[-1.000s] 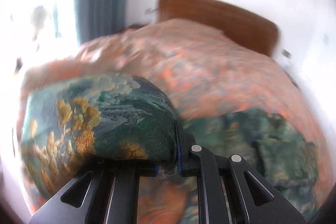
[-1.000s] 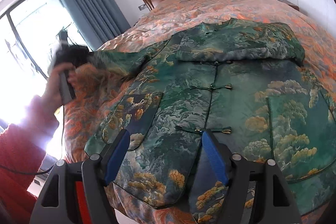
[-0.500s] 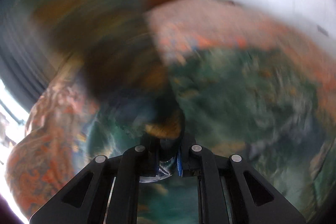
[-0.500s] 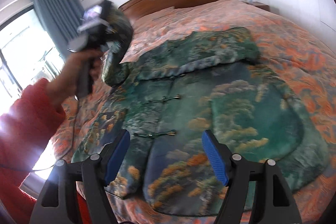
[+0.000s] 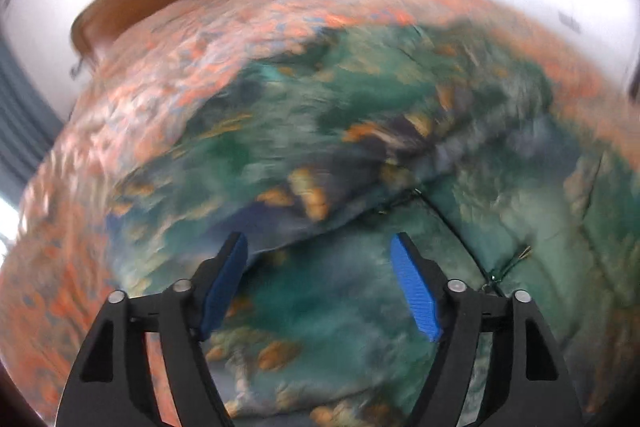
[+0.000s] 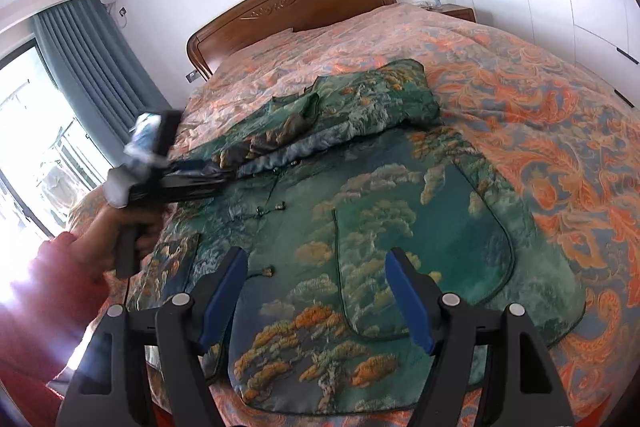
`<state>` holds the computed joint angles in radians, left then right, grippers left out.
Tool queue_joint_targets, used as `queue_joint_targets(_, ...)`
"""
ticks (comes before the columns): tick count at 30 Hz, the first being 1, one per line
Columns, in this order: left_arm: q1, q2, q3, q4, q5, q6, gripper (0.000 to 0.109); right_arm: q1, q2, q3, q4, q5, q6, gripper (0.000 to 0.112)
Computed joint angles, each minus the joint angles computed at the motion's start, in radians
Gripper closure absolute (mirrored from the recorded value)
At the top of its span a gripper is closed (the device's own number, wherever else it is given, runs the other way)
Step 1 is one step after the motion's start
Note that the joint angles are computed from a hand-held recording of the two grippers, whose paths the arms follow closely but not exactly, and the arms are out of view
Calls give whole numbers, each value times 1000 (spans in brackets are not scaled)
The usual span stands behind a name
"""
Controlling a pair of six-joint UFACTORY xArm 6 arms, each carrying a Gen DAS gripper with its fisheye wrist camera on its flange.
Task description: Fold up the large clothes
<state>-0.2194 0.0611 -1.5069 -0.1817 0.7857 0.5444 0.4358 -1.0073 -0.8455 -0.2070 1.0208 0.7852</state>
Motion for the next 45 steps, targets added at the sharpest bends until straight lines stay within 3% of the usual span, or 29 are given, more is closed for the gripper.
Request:
queue_joint_targets(3, 52, 25, -38, -34, -44, -23, 23, -35, 63, -36, 43, -37, -76, 39)
queue_joint_targets(6, 97, 123, -130, 107, -63, -185, 25, -97, 186, -124, 123, -63, -216, 39)
queue_joint_targets(8, 125, 204, -208, 254, -14, -333, 39, -133, 271, -187, 163, -90, -284, 39)
queue_joint_targets(9, 143, 245, -250, 269, 26, -369, 40, -147, 327, -232, 177, -98, -325, 39)
queue_joint_targets(11, 173, 295, -299, 250, 89, -389, 40, -158, 427, -321, 190, -99, -389, 39)
queue_joint_targets(16, 170, 289, -271, 273, 64, -373, 40, -162, 673, -522, 190, -106, -519, 39)
queue_joint_targets(20, 164, 261, -271, 266, 59, -369, 32, -169, 875, -679, 365, -123, -628, 39)
queue_joint_targets(26, 176, 306, -354, 133, -2, -319, 14, -159, 1108, -871, 351, -100, -641, 39)
queue_joint_targets(28, 168, 360, -416, 90, 21, -293, 10, -158, 1178, -932, 322, -49, -635, 39)
queue_joint_targets(30, 162, 437, -504, 87, 98, -304, 10, -152, 1253, -1001, 290, 28, -618, 39)
queue_joint_targets(35, 160, 534, -581, 103, 154, -355, 6, -150, 1295, -994, 277, 29, -580, 38)
queue_joint_targets(40, 168, 643, -740, 72, 273, -369, 6, -162, 1334, -1024, 300, 59, -584, 37)
queue_joint_targets(43, 168, 644, -737, 72, 270, -375, 6, -158, 1349, -1025, 281, 49, -582, 37)
queue_joint_targets(45, 167, 591, -667, 76, 221, -372, 6, -151, 1353, -1026, 256, 44, -573, 37)
